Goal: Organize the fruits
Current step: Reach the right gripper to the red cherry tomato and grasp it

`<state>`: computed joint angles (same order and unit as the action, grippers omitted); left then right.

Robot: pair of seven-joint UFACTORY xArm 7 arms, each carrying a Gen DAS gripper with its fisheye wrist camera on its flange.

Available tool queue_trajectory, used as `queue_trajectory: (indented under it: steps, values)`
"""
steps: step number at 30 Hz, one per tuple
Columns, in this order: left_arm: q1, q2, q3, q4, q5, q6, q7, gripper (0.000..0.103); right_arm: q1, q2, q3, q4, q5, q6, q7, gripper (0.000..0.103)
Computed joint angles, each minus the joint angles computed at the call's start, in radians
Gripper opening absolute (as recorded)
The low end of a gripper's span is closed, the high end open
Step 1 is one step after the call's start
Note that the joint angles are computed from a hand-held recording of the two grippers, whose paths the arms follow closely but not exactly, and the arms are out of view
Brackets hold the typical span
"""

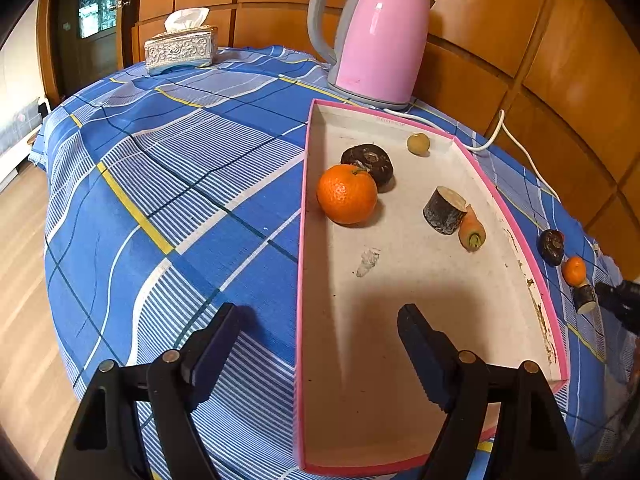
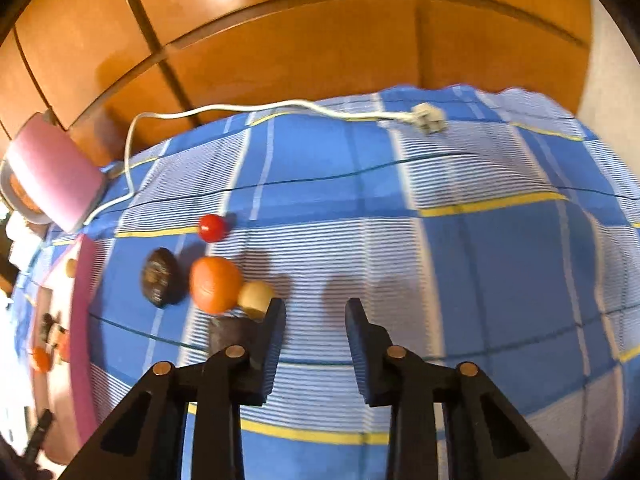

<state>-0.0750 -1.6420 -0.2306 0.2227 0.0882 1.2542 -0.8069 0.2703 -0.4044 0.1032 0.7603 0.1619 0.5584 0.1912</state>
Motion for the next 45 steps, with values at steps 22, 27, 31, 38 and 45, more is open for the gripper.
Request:
queue_trajectory:
  steps: [22, 27, 31, 38, 45]
  values:
    - [0.016, 0.002, 0.005, -0.006, 0.025, 0.011, 0.025, 0.085, 0.047, 0.437, 0.058, 0.428, -0.020, 0.101, 0.012, 0.032]
    - [0.013, 0.001, -0.001, -0.005, 0.021, 0.016, 0.015, 0.087, 0.066, 0.451, 0.064, 0.436, -0.130, 0.094, 0.031, 0.025]
    - [0.008, 0.000, -0.003, -0.003, 0.018, 0.018, 0.009, 0.087, 0.067, 0.426, 0.060, 0.410, -0.177, 0.075, 0.061, 0.025]
    - [-0.004, -0.007, -0.009, 0.001, 0.010, 0.023, 0.000, 0.087, 0.063, 0.298, 0.061, 0.323, -0.127, 0.012, 0.009, 0.025]
    - [-0.012, -0.024, -0.020, 0.012, 0.009, 0.030, -0.005, 0.087, 0.135, 0.202, 0.075, 0.264, 0.019, 0.002, -0.173, 0.025]
